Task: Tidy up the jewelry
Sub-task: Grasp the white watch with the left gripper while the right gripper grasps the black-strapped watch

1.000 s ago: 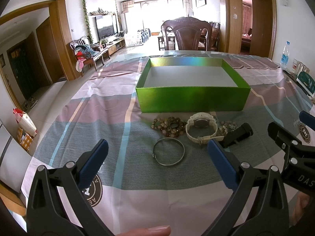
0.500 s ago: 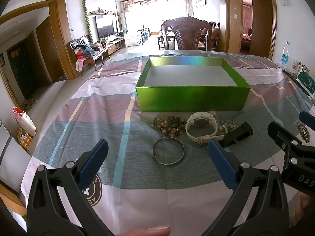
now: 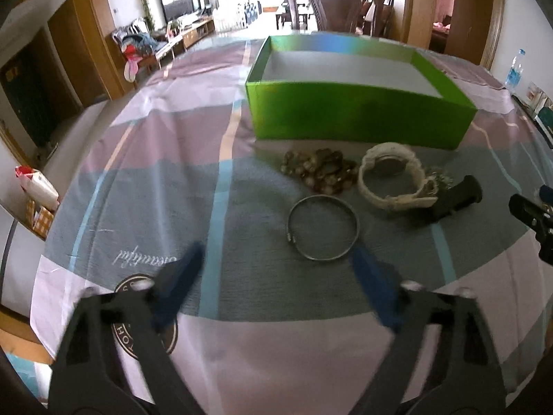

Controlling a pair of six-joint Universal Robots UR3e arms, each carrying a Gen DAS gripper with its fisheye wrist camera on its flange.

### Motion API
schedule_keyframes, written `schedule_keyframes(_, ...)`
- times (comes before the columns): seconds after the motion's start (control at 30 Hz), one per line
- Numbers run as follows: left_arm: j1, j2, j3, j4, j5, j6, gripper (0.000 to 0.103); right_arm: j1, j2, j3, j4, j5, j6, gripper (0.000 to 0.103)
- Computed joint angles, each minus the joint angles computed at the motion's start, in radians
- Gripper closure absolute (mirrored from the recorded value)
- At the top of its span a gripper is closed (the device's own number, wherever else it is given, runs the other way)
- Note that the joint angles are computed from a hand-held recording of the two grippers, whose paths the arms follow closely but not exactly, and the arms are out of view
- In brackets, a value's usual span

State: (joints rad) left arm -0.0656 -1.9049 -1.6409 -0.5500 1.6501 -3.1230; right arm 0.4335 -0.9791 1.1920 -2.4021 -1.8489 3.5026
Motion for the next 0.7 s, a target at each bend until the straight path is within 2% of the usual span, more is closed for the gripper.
schedule_keyframes(0.03,0.008,-0.004,0.019,-0.03,-0.015,-0.004,0.036,0.001,0.02,-0.03,0.021,0.007,-0.006,0.022)
schedule_keyframes(0.1,0.019,-0.014,0.047,-0.078,-0.042,-0.009,0.04,0.0,0.068,-0.107,0.066,0.031,-0.032,0.03)
schedule_keyframes(0.2,0.018,-0.031,0.087,-0.121,-0.064,-0.008,0.04,0.002,0.16,-0.259,0.147,0.068,-0.075,0.031)
schedule_keyframes(0.27,0.016,-0.054,0.112,-0.132,-0.078,-0.005,0.039,0.006,0.228,-0.374,0.207,0.073,-0.094,0.031)
schedule_keyframes(0.33,0.012,-0.067,0.133,-0.145,-0.086,-0.002,0.031,0.007,0.286,-0.467,0.251,0.081,-0.114,0.031)
schedule_keyframes(0.43,0.007,-0.096,0.167,-0.156,-0.092,-0.001,0.028,-0.001,0.326,-0.526,0.278,0.123,-0.133,0.032)
schedule_keyframes(0.47,0.006,-0.108,0.178,-0.153,-0.091,-0.002,0.028,-0.007,0.327,-0.521,0.272,0.159,-0.147,0.046)
schedule_keyframes(0.5,0.005,-0.117,0.187,-0.154,-0.092,-0.004,0.033,-0.005,0.335,-0.536,0.277,0.151,-0.149,0.054)
schedule_keyframes(0.53,0.007,-0.126,0.196,-0.158,-0.102,-0.005,0.045,0.003,0.33,-0.528,0.267,0.123,-0.153,0.059)
schedule_keyframes(0.6,0.017,-0.141,0.214,-0.185,-0.128,-0.002,0.057,-0.002,0.309,-0.498,0.254,0.134,-0.155,0.076)
schedule_keyframes(0.7,0.012,-0.147,0.214,-0.197,-0.121,0.007,0.061,-0.02,0.231,-0.384,0.225,0.191,-0.173,0.08)
